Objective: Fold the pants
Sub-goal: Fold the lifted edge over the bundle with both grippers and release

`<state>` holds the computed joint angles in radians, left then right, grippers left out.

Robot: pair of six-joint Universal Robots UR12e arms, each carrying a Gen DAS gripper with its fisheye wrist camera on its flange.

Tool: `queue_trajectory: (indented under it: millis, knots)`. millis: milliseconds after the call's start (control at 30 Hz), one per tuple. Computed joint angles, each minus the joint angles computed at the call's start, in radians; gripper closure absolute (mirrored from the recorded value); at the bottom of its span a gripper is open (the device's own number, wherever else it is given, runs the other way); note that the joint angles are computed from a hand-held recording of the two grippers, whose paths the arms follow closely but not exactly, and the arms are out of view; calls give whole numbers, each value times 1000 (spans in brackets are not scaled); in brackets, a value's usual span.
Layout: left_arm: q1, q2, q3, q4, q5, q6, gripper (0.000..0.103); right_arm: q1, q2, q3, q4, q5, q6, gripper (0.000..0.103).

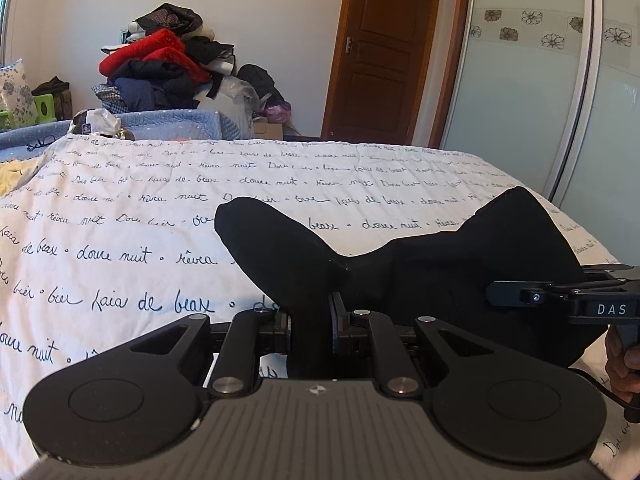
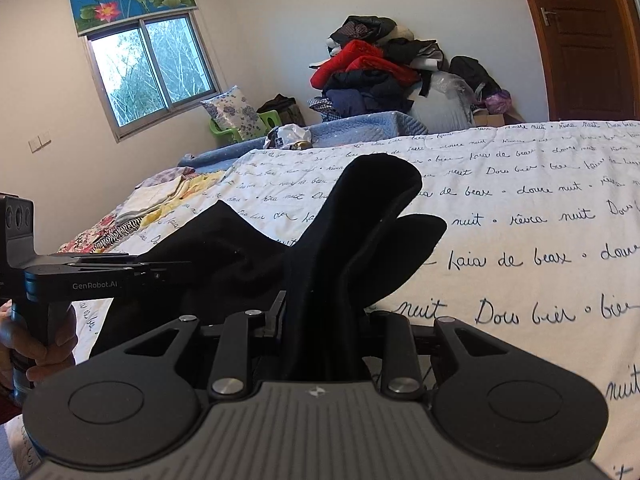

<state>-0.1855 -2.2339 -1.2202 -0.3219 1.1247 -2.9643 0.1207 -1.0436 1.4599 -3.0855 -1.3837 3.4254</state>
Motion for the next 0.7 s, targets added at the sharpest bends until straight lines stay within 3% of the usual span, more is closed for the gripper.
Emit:
queue_trajectory:
  millis: [500,700]
  knots:
    - [-13,-81,127,-25,72,10,82,-5,63,-85,34,-18,-2,75]
    - [-16,-101,159,-76,102,-6,82,-11,79,-108,62,-15,18,75]
